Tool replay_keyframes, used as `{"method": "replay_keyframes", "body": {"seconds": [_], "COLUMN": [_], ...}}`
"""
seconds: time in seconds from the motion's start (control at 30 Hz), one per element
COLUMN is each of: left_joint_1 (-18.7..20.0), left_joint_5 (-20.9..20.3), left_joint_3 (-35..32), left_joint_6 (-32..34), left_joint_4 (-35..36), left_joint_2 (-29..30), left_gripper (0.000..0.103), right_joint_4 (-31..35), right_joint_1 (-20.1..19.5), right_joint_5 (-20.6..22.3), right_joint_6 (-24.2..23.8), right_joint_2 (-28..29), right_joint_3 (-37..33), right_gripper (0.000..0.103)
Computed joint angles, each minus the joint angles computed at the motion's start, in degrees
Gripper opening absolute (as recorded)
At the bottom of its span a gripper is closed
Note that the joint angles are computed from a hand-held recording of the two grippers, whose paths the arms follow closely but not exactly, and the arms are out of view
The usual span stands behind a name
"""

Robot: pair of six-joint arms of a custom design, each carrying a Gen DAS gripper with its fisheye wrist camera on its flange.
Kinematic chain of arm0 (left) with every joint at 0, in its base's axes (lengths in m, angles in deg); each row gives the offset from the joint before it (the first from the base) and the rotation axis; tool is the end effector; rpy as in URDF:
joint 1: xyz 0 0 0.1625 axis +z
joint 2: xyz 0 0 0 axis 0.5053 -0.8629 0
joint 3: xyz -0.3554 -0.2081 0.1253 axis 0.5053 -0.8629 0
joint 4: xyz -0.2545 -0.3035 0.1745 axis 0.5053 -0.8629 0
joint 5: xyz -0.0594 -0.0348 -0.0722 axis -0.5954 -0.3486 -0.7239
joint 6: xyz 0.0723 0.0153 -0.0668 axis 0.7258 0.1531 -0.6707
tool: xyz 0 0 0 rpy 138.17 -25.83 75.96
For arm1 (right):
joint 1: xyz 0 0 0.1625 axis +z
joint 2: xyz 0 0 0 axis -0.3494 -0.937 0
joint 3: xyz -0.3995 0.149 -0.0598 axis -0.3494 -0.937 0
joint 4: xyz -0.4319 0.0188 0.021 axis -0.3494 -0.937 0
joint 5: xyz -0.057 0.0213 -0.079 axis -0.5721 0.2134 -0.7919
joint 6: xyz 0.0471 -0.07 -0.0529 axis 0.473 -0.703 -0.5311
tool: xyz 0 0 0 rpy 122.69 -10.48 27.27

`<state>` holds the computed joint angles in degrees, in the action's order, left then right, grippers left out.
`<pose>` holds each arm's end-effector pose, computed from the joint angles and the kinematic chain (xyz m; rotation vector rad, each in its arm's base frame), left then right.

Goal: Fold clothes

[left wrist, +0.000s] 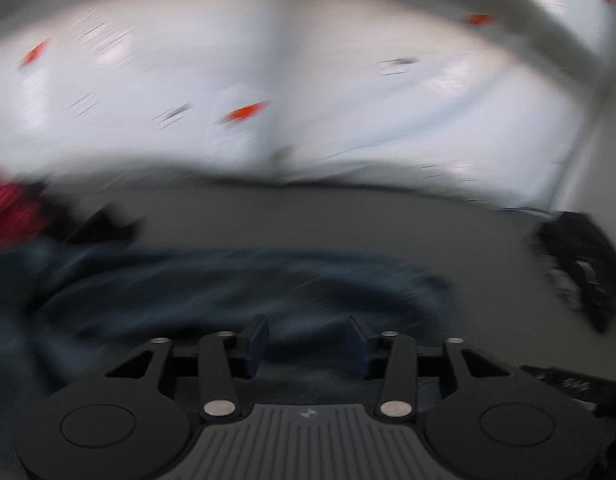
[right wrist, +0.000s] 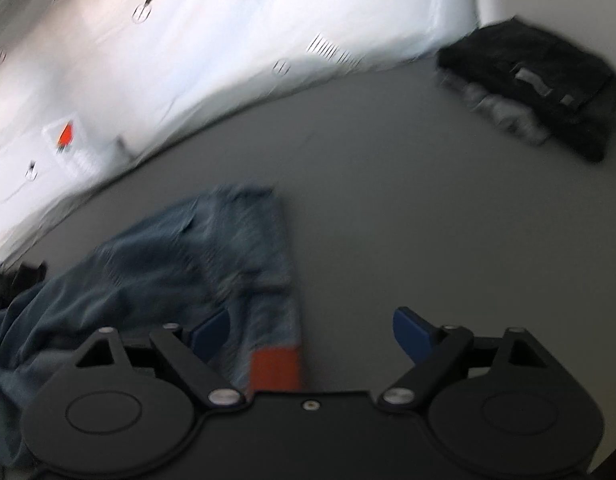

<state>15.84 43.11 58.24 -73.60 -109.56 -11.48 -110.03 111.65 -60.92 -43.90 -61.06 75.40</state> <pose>-0.4477 -0.7795 0.1908 0.1982 2.2919 -0.9723 0.0980 -0.7913 0.4317 -0.0179 -2.4146 0.8941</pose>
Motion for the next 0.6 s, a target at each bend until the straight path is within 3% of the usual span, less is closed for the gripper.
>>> {"method": "replay_keyframes", "body": {"seconds": [0.17, 0.33, 0.37, 0.5, 0.6], "left_joint_1": [1.85, 4.27, 4.85, 6.21, 6.5], "left_joint_5": [4.18, 2.63, 1.91, -1.09, -1.02], "left_joint_3": [17.56, 27.86, 29.71, 34.52, 37.6], "left_joint_6": [-22.36, -36.68, -37.19, -35.78, -30.18], "left_joint_4": [12.16, 18.42, 17.6, 15.43, 11.58], "left_joint_2": [-13.39, -21.61, -22.85, -26.44, -28.27], "left_gripper": [0.052, 0.054, 0.054, 0.054, 0.056], "right_joint_4": [1.99, -0.23, -0.59, -3.37, -9.53], "right_joint_1": [1.08, 1.64, 1.53, 0.68, 0.01], "right_joint_5": [-1.01, -2.92, -2.5, 1.09, 4.27], "right_joint_6": [7.1, 18.56, 21.66, 32.23, 34.15], "right_joint_2": [-0.67, -3.04, -3.63, -5.93, -6.26], "right_joint_3": [4.71, 11.51, 12.82, 18.1, 21.73], "right_gripper": [0.08, 0.071, 0.066, 0.063, 0.058]}}
